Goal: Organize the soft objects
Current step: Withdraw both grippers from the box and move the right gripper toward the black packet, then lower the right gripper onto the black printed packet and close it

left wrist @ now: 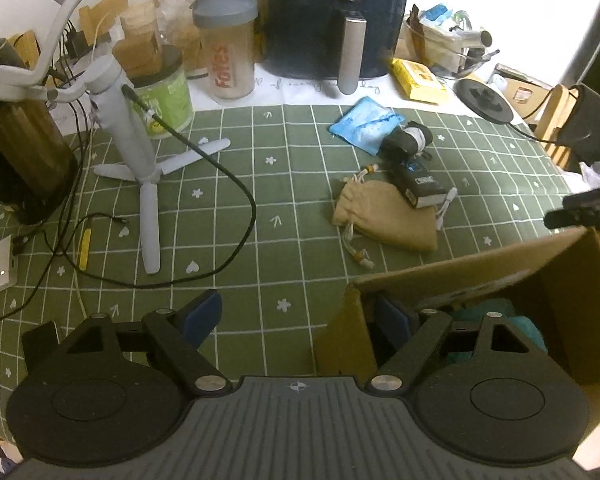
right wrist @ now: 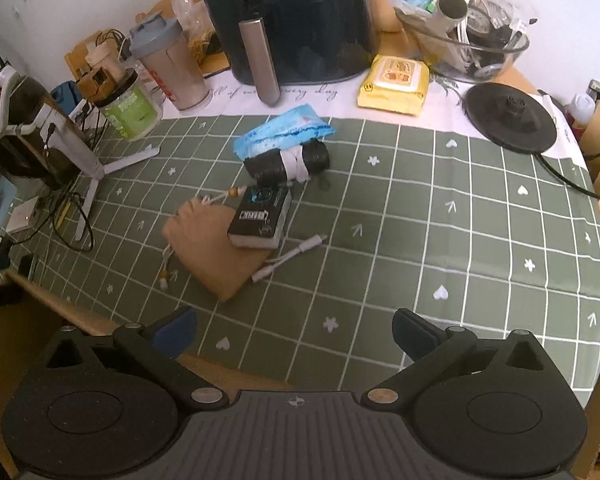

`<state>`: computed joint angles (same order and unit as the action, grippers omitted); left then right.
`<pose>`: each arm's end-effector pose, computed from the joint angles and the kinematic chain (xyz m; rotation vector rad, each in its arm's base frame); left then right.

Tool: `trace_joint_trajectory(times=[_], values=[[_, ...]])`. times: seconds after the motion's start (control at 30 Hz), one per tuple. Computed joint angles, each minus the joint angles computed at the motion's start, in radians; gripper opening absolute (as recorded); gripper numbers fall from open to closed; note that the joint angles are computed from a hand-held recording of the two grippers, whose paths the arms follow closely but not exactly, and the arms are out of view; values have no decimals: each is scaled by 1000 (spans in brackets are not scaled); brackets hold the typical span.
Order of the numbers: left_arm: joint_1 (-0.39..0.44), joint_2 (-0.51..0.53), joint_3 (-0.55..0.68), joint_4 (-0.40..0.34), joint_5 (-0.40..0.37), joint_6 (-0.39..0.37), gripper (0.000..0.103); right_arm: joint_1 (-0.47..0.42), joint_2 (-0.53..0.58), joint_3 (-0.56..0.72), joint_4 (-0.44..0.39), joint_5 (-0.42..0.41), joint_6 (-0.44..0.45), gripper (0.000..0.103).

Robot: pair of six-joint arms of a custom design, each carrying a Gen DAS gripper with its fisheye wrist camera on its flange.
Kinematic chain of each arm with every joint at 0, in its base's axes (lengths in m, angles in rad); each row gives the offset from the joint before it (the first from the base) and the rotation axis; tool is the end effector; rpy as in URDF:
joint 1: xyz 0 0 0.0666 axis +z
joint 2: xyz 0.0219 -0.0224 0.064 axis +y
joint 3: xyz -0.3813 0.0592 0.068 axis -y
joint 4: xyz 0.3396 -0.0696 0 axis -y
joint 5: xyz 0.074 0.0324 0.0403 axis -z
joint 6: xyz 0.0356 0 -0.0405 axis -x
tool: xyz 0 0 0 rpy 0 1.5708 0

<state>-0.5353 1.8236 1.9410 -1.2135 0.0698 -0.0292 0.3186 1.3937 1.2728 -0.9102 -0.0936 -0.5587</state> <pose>0.4890 -0.2934 0.4251 0.7704 2.5753 -0.2537 0.3931 0.1327 0.3830 0.2844 2.6450 0.4253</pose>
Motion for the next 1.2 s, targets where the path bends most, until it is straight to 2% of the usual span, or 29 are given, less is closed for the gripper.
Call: trace_joint_trajectory(times=[0.17,0.3,0.4,0.6,0.97,1.1,1.2], values=[[-1,19,36,-14,7,-12,83,-1,-9,0,-10,-2,17,103],[1,14,47,-13,61,-3,83,-26,1,8,2,1,48,103],[7,14,53,-8,107,19,83,-48,23,15,33,-31,75,103],[8,5,48,11,172,51,83,-73,121,75,72,-110,184,103],[9,-12,26,12,174,99,83,-79,340,243,51,-203,329,103],[14,-22,8,9,170,118,83,-79,398,290,56,-231,353,102],[17,-33,-7,9,163,130,83,-78,436,316,70,-262,351,97]])
